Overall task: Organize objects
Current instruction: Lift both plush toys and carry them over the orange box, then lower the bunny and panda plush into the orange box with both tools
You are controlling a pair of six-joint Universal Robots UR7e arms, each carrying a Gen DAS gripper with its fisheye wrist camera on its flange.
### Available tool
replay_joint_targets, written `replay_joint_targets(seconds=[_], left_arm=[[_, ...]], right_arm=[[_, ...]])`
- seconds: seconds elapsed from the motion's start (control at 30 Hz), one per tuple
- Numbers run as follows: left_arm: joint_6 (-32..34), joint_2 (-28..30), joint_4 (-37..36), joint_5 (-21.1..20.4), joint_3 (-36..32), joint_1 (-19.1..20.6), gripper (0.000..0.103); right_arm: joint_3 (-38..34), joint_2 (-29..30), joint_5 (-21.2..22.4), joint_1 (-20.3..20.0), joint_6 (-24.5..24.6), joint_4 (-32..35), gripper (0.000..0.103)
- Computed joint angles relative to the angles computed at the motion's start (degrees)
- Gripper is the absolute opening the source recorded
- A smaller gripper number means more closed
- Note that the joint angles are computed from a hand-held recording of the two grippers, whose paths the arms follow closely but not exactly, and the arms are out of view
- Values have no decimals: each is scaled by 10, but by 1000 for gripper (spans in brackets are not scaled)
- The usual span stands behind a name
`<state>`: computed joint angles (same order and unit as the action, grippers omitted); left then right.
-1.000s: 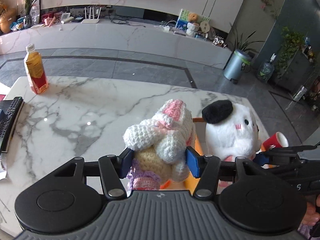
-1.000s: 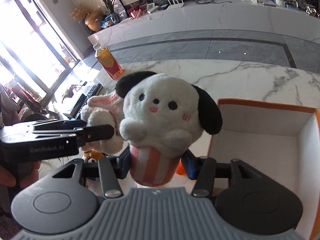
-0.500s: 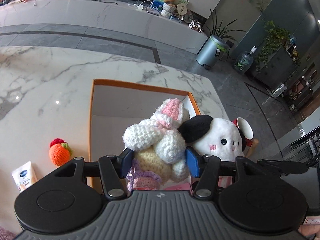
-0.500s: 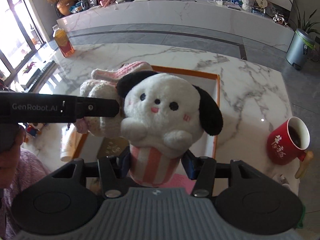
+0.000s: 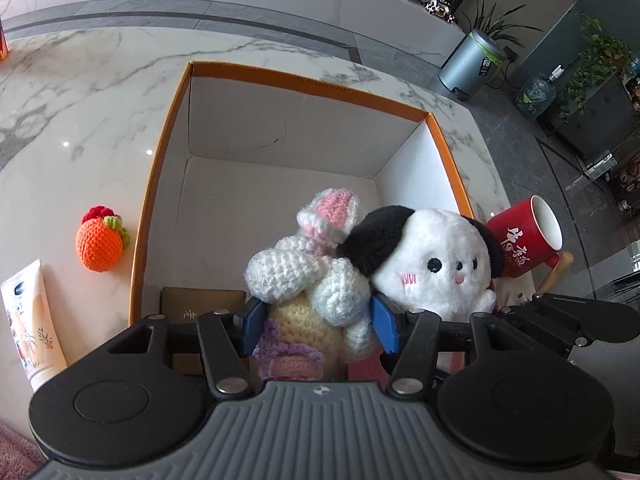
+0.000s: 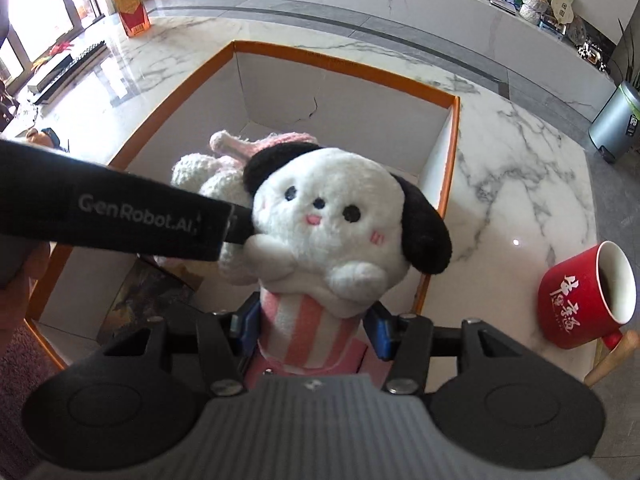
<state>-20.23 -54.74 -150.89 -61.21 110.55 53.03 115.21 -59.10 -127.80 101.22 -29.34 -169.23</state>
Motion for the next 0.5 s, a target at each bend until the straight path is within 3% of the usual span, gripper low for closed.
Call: replay_joint_targets(seconds=[0.23,0.5], left_arm=[[-20,1,23,-21,-1,11,65],[3,-2,36,-19,1,11,70]], right_arm=[[-3,26,-48,14,-34,-22,58],[-13,38,-68,19,-21,-14,62]])
